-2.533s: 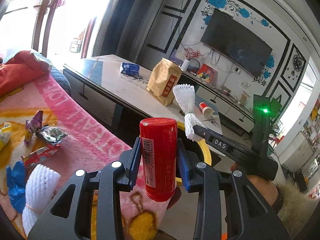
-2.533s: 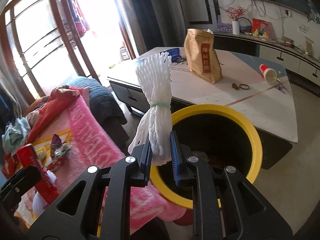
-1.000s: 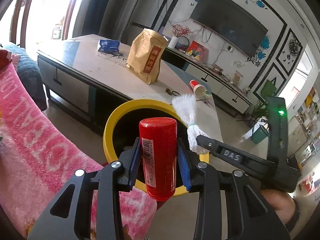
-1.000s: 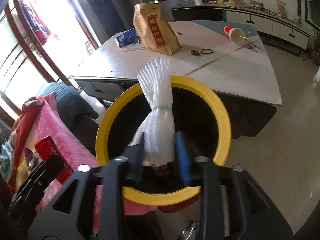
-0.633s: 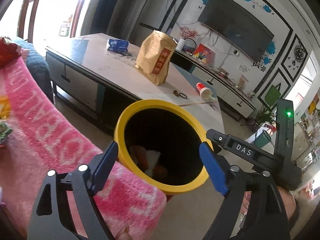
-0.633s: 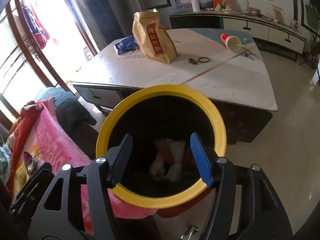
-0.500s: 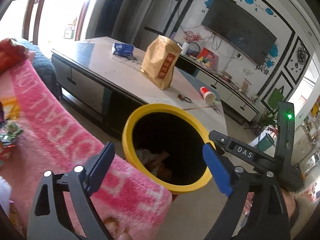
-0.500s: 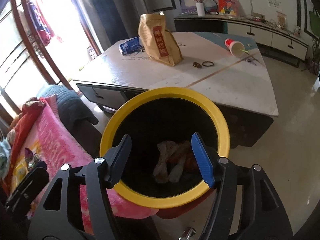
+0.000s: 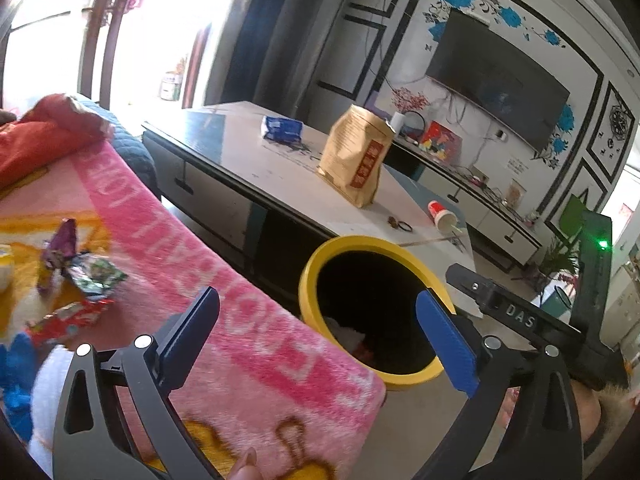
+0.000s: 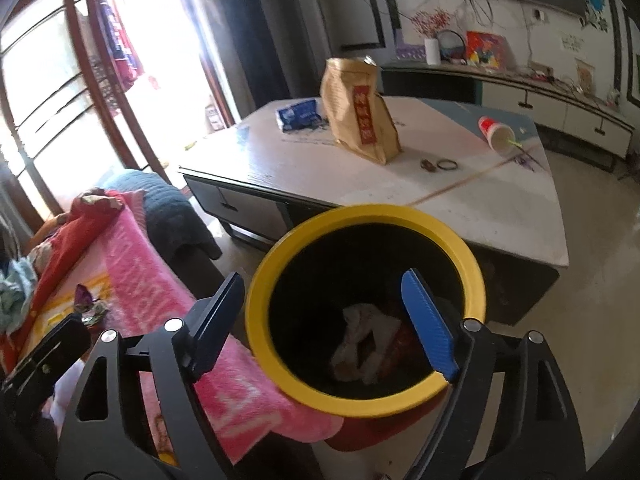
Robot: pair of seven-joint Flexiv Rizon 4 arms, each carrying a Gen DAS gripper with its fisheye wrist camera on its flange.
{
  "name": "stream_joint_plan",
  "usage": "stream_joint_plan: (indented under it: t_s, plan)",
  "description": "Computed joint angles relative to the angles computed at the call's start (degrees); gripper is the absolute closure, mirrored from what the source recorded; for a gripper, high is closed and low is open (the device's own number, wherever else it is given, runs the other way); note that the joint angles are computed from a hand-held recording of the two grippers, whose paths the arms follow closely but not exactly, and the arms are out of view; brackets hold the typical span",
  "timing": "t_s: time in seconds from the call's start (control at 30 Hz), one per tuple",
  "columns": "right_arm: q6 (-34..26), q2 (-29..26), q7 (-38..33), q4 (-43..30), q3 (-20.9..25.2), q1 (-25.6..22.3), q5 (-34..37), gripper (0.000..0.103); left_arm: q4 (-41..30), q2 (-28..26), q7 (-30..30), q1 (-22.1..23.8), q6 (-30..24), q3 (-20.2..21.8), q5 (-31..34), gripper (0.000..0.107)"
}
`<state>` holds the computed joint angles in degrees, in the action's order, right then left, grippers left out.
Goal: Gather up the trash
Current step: 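Open the right gripper over the bin while the left gripper releases the can, then move both open grippers back toward the trash on the bed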
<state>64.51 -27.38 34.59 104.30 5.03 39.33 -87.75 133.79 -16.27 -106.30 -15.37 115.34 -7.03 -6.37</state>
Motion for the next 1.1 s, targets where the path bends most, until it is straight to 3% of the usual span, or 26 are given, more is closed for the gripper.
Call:
stream_joint_plan:
  t_s: [0.53,1.1]
  plan:
    - [-0.5,-1.2,-1.8,-3.2,0.4,2.7,-2.7,0.027,6.9,4.3,7.4,-6.9,6.5,5.5,-13.0,0.011]
    - [2.2,-4.4,-7.3,-8.1,0.0,7.0,-2.4,0.025,13.5,8.2,8.9,-4.0,10.9,5.4,-19.1,0.01]
